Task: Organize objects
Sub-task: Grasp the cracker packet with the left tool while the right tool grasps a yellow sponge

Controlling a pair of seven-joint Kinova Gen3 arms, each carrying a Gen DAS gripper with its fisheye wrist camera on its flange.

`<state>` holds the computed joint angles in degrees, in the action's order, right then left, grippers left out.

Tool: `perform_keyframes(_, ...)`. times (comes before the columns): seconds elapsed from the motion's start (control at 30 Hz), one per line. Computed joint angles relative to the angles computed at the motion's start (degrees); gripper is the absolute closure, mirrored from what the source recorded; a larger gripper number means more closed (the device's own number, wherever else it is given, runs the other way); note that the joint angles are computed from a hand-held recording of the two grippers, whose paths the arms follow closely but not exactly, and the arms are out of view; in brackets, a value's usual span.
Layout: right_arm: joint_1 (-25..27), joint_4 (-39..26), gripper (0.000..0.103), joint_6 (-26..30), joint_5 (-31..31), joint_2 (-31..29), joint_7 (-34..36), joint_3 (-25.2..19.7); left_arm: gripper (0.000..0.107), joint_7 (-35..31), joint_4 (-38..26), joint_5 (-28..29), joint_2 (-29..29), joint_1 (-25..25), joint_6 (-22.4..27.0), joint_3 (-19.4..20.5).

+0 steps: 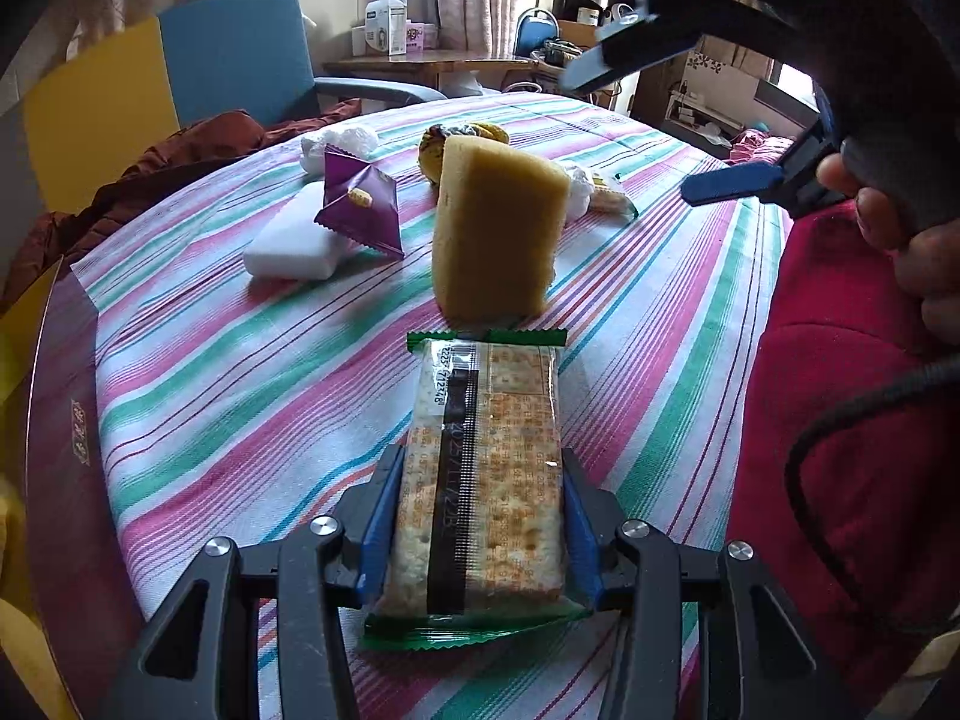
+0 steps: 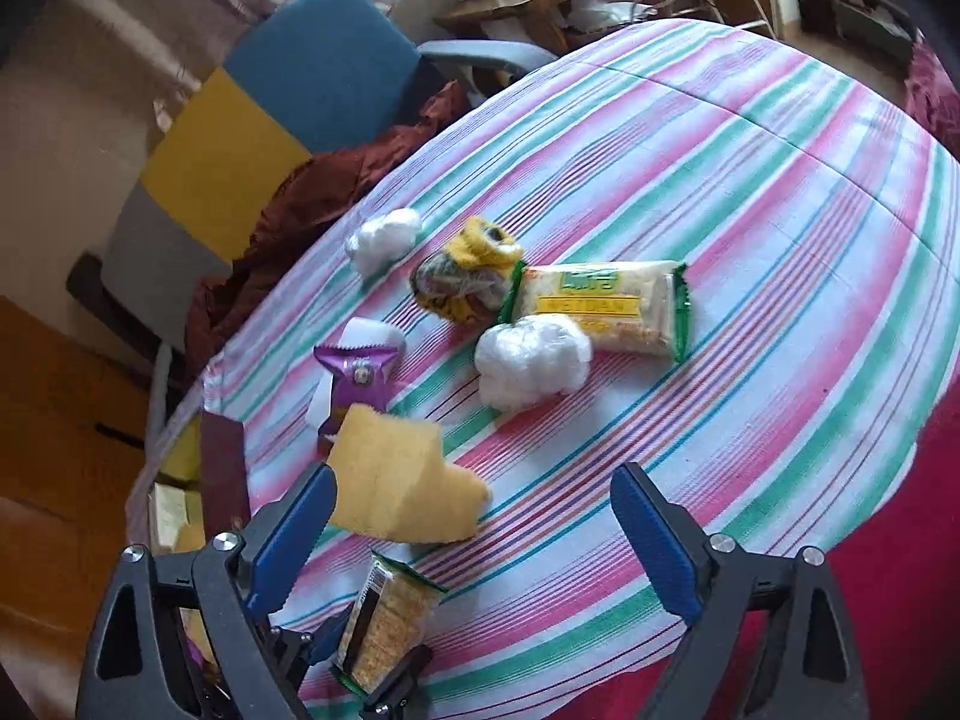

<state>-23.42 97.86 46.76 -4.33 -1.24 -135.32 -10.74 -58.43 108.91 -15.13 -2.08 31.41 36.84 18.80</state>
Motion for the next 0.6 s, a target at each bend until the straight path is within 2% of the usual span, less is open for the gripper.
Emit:
perform_keyframes(0.1, -0.95, -2.16, 0.01, -0.37, 0.07, 2.29, 0.8, -0.6, 0.06, 0.65, -0.07, -0.26, -0.2, 0.01, 0.55, 0.13)
perform_keyframes(0.17, -2.47, -4.57, 0.011, 0.9, 2.6, 4.62, 0.79, -1.13, 0.06, 0.98, 0.02, -0.47, -0.4, 0.03, 0.79, 0.23)
perform_keyframes(0.27, -3.62, -7.82, 0.031, 3.13, 2.55, 9.03, 3.54, -1.52, 0.06, 1.58, 0.14, -0.67, -0.63, -0.01, 1.04, 0.4)
perform_keyframes(0.3, -4.59, -8.99, 0.043, 4.67, 2.9, 10.64, 4.45, -0.98, 0.06, 1.71, 0.13, -0.75, -0.67, -0.02, 1.1, 0.46)
perform_keyframes(0.5, -7.53, -7.87, 0.049, 4.0, 6.87, 9.72, 3.27, 0.18, 0.061, 2.87, -0.48, -1.41, -0.83, 0.12, 2.42, 0.96)
perform_keyframes(0.6, -8.98, -6.67, 0.049, 2.25, 10.21, 8.21, -0.07, 1.15, 0.061, -0.07, -0.97, 2.38, -1.73, -0.06, 2.93, 0.03)
